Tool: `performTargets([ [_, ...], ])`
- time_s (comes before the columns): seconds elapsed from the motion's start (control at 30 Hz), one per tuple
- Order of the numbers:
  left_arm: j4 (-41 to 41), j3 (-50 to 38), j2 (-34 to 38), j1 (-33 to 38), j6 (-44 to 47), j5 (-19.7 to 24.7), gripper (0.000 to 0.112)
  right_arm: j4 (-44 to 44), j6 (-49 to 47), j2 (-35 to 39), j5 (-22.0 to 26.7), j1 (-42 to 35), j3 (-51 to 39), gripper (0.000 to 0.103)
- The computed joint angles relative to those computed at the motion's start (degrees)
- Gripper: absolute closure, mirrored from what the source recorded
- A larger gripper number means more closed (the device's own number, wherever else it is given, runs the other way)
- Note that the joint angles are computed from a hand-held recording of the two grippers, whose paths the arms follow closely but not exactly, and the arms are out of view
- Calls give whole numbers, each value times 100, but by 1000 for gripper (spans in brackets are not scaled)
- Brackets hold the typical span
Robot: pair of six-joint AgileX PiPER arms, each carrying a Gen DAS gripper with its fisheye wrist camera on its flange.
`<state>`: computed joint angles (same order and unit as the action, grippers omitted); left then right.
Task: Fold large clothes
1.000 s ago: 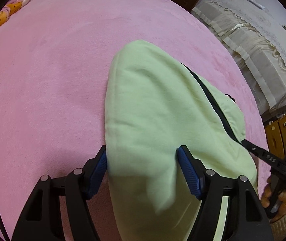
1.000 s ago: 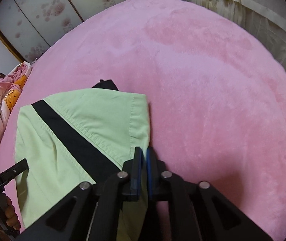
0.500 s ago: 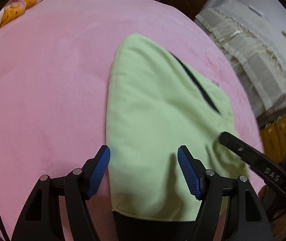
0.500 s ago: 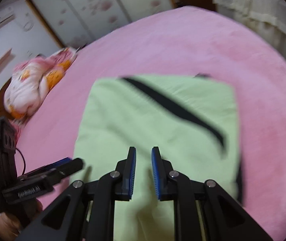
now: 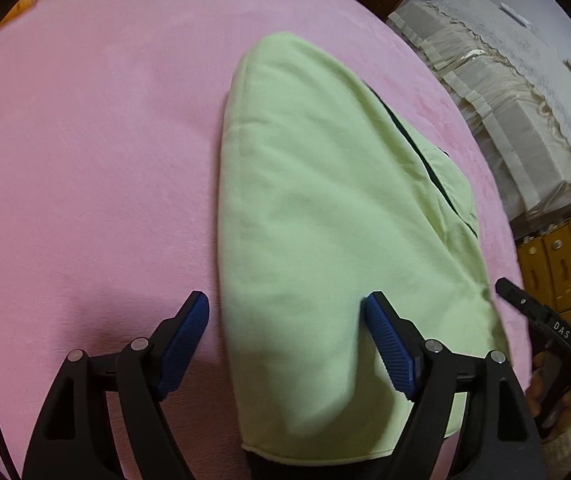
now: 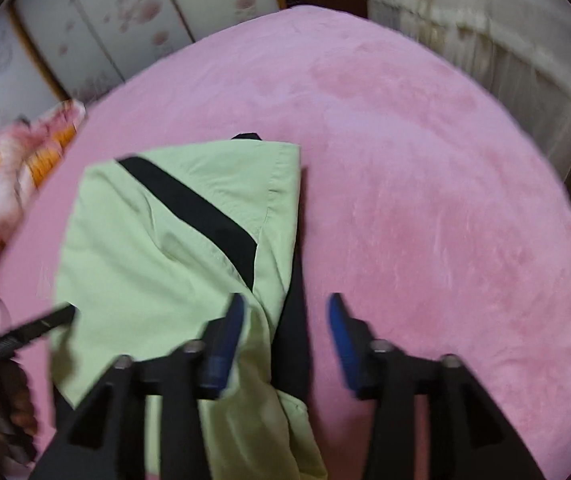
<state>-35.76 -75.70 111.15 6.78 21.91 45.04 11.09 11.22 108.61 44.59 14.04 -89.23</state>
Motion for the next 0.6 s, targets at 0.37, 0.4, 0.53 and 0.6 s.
performTargets([
  [0.37,-363,-869,937,-169,286,541,21,3308,-2304,1383,1004,-681,-749,44],
  [0.4,-359,-963,1008,-208,146,549,21,3354,-2358,1536,1127,-664,-927,46],
  [0.53,-466,-903,885,-225,-141,402,50,3836,-2392,2015,1692,-821,-1537,85],
  [0.6,-277,-841,662,-253,-238,413,72,3606,-2288,1790,1627,-689,-1502,91],
])
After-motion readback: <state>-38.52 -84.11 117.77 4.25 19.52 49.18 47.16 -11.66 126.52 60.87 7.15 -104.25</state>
